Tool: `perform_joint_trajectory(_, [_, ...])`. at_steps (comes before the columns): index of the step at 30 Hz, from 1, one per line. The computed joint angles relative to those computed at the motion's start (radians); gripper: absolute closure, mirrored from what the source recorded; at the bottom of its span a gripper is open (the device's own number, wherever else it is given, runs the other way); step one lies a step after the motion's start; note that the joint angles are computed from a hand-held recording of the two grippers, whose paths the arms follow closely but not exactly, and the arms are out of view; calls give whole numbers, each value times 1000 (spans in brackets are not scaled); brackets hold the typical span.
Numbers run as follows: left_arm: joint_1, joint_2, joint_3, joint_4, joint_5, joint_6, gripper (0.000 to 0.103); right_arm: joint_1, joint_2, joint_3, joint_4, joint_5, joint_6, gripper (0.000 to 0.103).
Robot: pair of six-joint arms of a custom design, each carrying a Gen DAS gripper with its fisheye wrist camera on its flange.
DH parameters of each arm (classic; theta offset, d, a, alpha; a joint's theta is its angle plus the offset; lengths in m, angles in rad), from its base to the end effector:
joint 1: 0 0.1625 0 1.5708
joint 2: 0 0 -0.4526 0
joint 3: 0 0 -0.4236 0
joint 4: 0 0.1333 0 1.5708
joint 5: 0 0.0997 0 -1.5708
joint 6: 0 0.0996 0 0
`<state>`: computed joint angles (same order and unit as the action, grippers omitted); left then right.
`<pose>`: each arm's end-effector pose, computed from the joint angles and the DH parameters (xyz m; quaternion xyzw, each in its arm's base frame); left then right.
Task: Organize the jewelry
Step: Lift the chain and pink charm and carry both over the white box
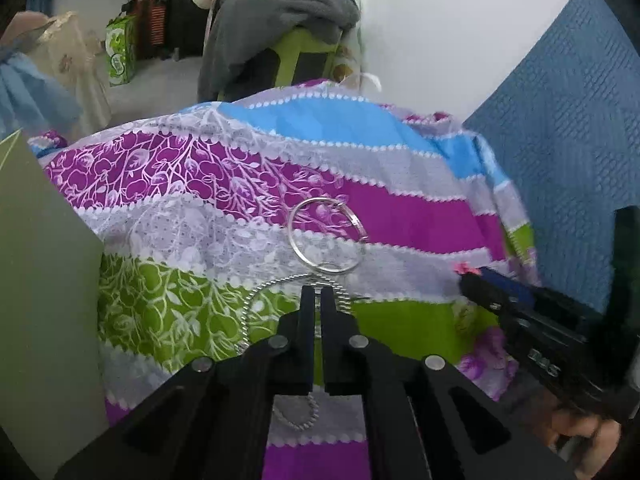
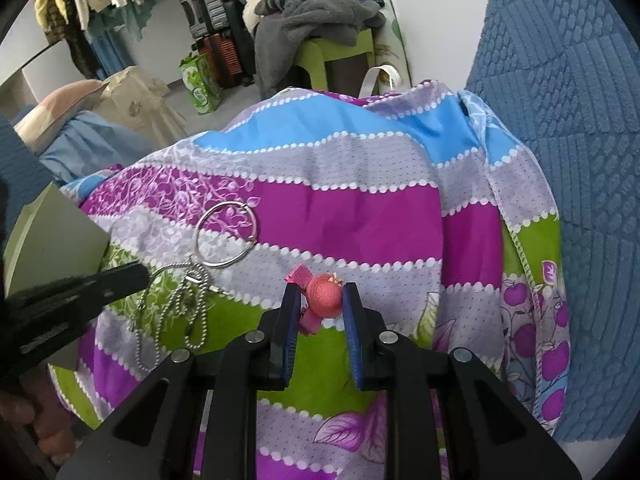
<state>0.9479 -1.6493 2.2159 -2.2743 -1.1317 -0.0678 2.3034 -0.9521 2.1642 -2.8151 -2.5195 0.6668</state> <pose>-0.1099 -0.4541 0.3106 0.2525 0.9405 -0.1364 0.1819 0.3818 -0.3462 0.0798 0.0219 -0.8892 0.3051 0.3402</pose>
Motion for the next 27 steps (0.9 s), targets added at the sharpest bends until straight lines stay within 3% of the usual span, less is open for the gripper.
perform_joint_trajectory(4, [-2, 32, -8, -20, 11, 12, 94, -4, 0, 2, -6, 6, -6, 84])
perform_joint_trajectory(6, [-19, 43, -1, -34, 34, 21, 65, -9, -4, 6, -18, 10, -10, 84])
perform_joint_trajectory(7, [-25, 44, 5, -45, 42, 26, 45, -11, -5, 8, -25, 13, -12, 84])
perform_joint_trajectory(8, [-33, 45, 14, -63, 50, 38, 42, -12, -6, 9, -31, 15, -14, 84])
perform_joint_trajectory(16, [-32, 89, 39, -113, 70, 53, 46, -25, -15, 20, -56, 44, -17, 84])
perform_joint_trajectory(24, [-52, 116, 66, -160, 117, 122, 72, -29, -15, 18, -57, 55, -17, 84])
perform_joint_trajectory(26, [-59, 122, 71, -169, 136, 127, 86, -28, -12, 15, -59, 55, -21, 84])
perform_joint_trajectory(27, [-57, 125, 68, -168, 133, 126, 87, -26, -11, 14, -58, 54, -22, 84])
